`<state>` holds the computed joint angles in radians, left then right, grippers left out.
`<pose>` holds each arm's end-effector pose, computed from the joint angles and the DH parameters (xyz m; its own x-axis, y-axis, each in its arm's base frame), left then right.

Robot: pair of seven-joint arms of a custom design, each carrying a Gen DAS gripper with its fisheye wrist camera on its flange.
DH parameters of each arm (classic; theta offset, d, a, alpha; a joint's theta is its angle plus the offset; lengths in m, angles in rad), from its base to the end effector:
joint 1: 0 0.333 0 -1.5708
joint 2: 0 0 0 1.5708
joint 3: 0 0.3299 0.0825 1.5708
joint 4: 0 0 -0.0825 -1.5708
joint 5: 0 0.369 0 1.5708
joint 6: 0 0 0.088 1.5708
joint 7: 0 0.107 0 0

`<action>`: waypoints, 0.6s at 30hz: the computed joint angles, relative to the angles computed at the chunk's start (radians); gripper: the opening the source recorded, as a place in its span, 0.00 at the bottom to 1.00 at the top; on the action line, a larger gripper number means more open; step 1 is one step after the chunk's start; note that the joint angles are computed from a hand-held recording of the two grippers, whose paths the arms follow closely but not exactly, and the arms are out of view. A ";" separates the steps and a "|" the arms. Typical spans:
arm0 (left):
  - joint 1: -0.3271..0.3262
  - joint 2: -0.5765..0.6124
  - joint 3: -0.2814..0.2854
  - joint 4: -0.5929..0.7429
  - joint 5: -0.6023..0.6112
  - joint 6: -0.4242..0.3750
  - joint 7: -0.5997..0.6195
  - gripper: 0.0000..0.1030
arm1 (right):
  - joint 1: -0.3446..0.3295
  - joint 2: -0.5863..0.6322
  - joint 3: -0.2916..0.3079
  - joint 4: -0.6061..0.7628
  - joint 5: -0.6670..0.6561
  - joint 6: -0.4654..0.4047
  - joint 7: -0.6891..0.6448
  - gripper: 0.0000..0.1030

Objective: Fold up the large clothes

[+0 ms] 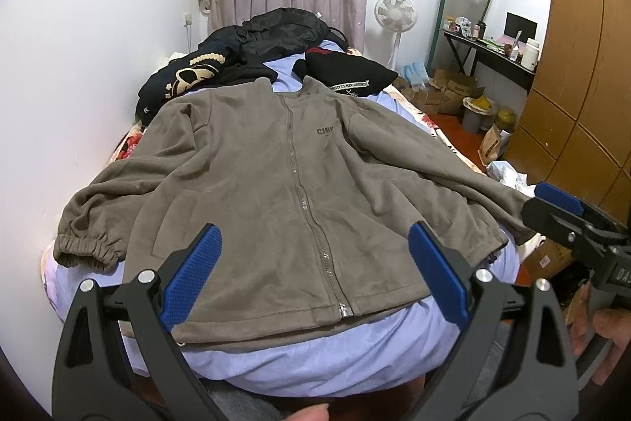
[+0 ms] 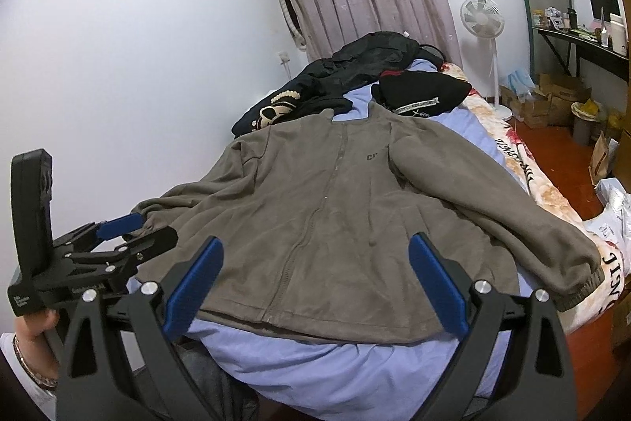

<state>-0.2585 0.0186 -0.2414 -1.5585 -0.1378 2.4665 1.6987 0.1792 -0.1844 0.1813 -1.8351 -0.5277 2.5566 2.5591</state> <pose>0.5245 -0.2841 0.7427 -0.5471 -0.8360 0.0425 -0.5401 0.3138 -0.7809 0.4937 0.2059 0.7245 -0.1635 -0.9523 -0.2578 -0.5093 0.3053 -0.8046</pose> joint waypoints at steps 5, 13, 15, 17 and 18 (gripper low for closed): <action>0.000 -0.002 -0.001 0.000 0.006 -0.008 0.007 0.91 | 0.010 0.002 0.000 0.007 0.012 -0.013 -0.018 0.90; -0.003 -0.008 0.000 0.014 -0.005 -0.042 0.000 0.91 | 0.016 -0.020 -0.002 -0.002 0.055 -0.031 -0.038 0.90; -0.001 -0.002 0.001 0.027 -0.040 -0.057 0.017 0.91 | 0.014 -0.032 0.001 -0.005 0.060 -0.038 -0.053 0.90; 0.000 -0.008 0.001 0.023 -0.067 -0.056 0.036 0.91 | 0.010 -0.039 0.007 -0.010 0.056 -0.040 -0.075 0.90; 0.001 -0.013 0.001 0.016 -0.083 -0.049 0.043 0.91 | 0.012 -0.041 0.006 -0.014 0.054 -0.039 -0.108 0.90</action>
<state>-0.2579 0.0055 -0.2406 -1.5430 -0.2206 2.4174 1.7416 0.1913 -0.2251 0.1877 -1.8489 -0.4741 2.5171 2.4516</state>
